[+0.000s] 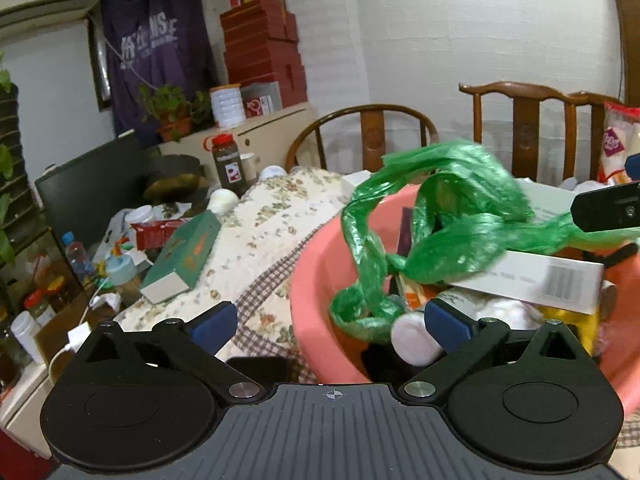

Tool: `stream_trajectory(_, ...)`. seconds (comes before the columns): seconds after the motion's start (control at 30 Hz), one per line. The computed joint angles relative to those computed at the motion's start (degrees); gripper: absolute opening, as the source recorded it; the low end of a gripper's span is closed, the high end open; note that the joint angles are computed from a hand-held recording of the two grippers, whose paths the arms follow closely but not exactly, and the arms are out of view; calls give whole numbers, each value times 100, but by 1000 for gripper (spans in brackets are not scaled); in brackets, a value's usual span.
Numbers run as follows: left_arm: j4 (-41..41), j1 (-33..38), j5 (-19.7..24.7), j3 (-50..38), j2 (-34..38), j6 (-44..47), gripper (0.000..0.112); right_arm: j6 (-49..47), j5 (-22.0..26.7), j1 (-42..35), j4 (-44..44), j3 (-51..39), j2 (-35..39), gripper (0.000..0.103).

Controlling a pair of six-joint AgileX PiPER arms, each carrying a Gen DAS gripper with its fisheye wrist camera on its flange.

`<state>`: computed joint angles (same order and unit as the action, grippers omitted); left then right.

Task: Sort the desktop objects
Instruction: 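Open both grippers and withdraw them from the basin toward the table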

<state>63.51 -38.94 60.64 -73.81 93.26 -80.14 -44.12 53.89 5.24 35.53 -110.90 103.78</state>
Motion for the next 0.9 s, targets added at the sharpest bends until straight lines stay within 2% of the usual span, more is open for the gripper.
stream_trajectory(0.23, 144, -800, 647, 140, -164, -528, 103, -455, 197, -610, 630, 815, -566, 102)
stream_trajectory(0.37, 291, -1310, 799, 27, -82, -840, 103, -846, 352, -1208, 1056, 1205, -868, 102)
stream_trajectory(0.47, 442, -1659, 799, -176, 97, -1032, 103, -857, 333, -1610, 1014, 1407, -1070, 102)
stream_trajectory(0.57, 590, -1941, 670, -502, 411, -1082, 103, -686, 131, -2000, 851, 1625, -1294, 102)
stream_trajectory(0.7, 680, -2131, 220, -1069, 993, -1004, 103, 7, 530, -2622, 534, 1201, -1070, 102)
stream_trajectory(0.8, 597, -2156, -183, -1598, 1549, -846, 103, 34, 974, -3224, 779, 1029, -712, 102)
stream_trajectory(0.83, 528, -2139, -335, -1761, 1724, -764, 103, -131, 916, -3398, 952, 1202, -707, 102)
stream_trajectory(0.9, 353, -2109, -616, -2132, 2130, -598, 103, -714, 495, -3773, 1342, 1834, -835, 102)
